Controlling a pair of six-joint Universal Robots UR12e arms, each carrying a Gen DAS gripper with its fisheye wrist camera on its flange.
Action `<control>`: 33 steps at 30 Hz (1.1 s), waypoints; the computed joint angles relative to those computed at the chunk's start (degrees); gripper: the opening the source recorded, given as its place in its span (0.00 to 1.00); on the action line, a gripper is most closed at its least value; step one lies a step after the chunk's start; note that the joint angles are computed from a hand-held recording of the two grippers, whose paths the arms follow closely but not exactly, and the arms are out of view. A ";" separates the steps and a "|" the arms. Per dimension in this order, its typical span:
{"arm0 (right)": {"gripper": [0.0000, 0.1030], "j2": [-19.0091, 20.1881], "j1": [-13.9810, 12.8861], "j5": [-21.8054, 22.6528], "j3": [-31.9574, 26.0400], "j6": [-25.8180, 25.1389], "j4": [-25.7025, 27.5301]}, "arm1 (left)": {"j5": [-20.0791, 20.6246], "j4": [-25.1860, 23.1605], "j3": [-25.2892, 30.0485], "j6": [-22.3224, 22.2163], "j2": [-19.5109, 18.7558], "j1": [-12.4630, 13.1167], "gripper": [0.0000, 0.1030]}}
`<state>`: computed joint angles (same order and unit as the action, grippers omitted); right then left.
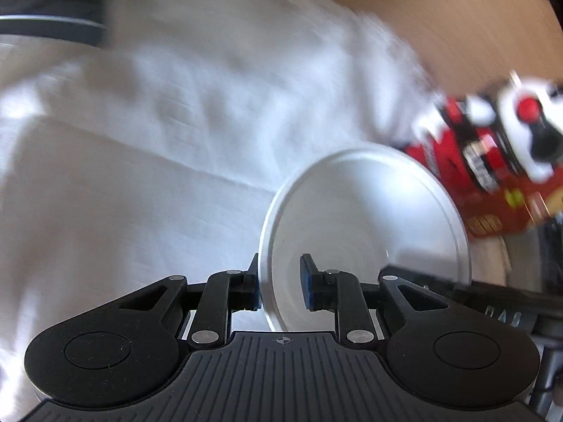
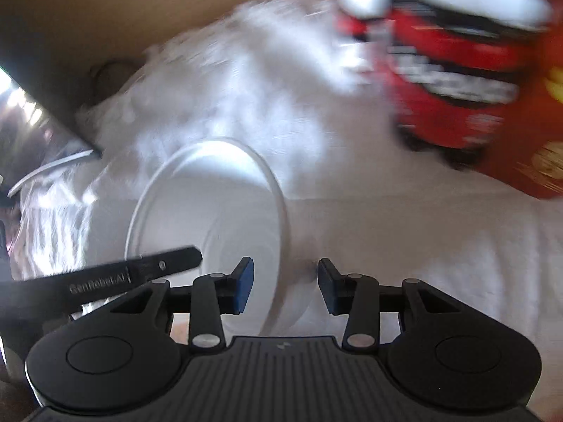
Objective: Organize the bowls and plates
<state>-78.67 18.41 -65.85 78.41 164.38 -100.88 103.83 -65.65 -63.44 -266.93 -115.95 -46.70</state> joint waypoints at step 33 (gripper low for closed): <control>0.40 -6.43 -7.02 5.73 2.43 -2.21 -5.74 | 2.48 -8.54 22.80 12.25 -10.79 -1.73 0.17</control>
